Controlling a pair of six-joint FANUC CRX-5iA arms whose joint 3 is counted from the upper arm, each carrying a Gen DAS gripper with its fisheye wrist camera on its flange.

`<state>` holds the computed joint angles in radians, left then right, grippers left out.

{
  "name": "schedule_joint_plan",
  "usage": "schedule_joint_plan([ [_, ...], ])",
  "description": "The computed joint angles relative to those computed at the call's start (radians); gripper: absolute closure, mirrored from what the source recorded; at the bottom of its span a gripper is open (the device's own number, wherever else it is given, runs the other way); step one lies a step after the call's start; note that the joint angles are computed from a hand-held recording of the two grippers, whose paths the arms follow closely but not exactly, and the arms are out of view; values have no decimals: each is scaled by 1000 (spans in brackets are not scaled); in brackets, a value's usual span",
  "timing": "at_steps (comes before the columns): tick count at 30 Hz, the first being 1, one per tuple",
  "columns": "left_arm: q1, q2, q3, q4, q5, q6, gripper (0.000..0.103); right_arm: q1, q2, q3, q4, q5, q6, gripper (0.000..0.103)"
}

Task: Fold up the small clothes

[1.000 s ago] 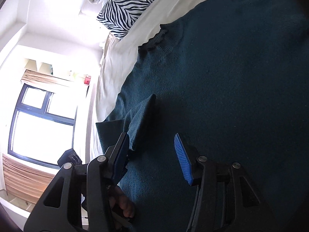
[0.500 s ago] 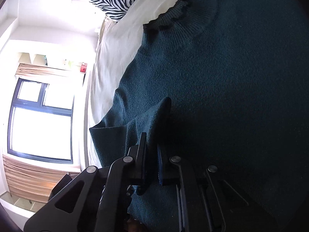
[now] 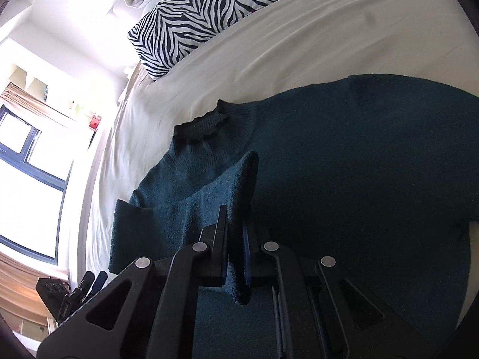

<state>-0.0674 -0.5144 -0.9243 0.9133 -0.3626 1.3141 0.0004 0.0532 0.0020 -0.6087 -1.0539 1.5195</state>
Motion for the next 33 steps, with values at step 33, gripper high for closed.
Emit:
schedule_joint_plan([
  [33, -9, 480, 117, 666, -330, -685, 80, -187, 81, -14, -177, -75, 108, 95],
])
